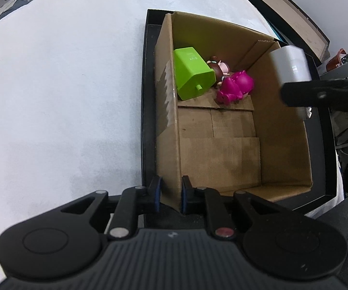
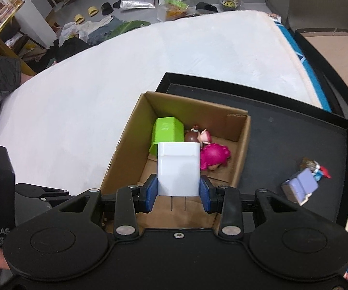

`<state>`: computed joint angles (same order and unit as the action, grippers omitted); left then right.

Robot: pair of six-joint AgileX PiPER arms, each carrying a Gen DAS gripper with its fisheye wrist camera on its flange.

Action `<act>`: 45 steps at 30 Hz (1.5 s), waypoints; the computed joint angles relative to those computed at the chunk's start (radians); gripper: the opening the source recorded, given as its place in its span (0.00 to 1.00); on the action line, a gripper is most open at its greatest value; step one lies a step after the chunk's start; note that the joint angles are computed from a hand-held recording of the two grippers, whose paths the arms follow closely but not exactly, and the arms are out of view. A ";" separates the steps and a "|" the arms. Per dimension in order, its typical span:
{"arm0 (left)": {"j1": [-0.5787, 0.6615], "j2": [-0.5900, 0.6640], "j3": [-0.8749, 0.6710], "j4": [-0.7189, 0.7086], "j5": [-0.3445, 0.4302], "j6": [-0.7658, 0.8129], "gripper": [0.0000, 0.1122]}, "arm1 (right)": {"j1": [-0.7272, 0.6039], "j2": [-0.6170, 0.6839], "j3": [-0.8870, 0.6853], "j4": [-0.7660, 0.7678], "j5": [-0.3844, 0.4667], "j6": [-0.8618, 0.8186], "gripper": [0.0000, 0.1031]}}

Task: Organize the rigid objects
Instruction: 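Carry the white charger into the box and release it, then move the right gripper back over the lavender double-plug charger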

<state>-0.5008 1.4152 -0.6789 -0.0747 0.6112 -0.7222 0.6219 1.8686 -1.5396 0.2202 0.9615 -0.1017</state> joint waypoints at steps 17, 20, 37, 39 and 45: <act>0.014 -0.020 0.027 -0.026 -0.028 0.042 0.14 | 0.089 0.115 -0.049 -0.030 -0.026 0.083 0.35; 0.020 -0.021 0.027 -0.032 -0.025 0.048 0.14 | 0.098 0.147 -0.069 -0.046 -0.031 0.108 0.37; 0.008 -0.008 0.006 -0.014 -0.004 0.022 0.14 | -0.088 -0.050 0.101 0.121 -0.058 -0.023 0.49; 0.007 -0.007 0.004 -0.016 -0.001 0.027 0.14 | -0.125 -0.100 0.155 0.165 -0.088 -0.057 0.57; -0.013 0.022 -0.027 0.005 0.026 0.033 0.14 | -0.209 -0.230 0.321 0.224 -0.187 -0.124 0.62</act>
<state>-0.5138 1.4375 -0.7055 -0.0696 0.6367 -0.6896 0.4125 1.6381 -1.2185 0.4445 0.7749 -0.2253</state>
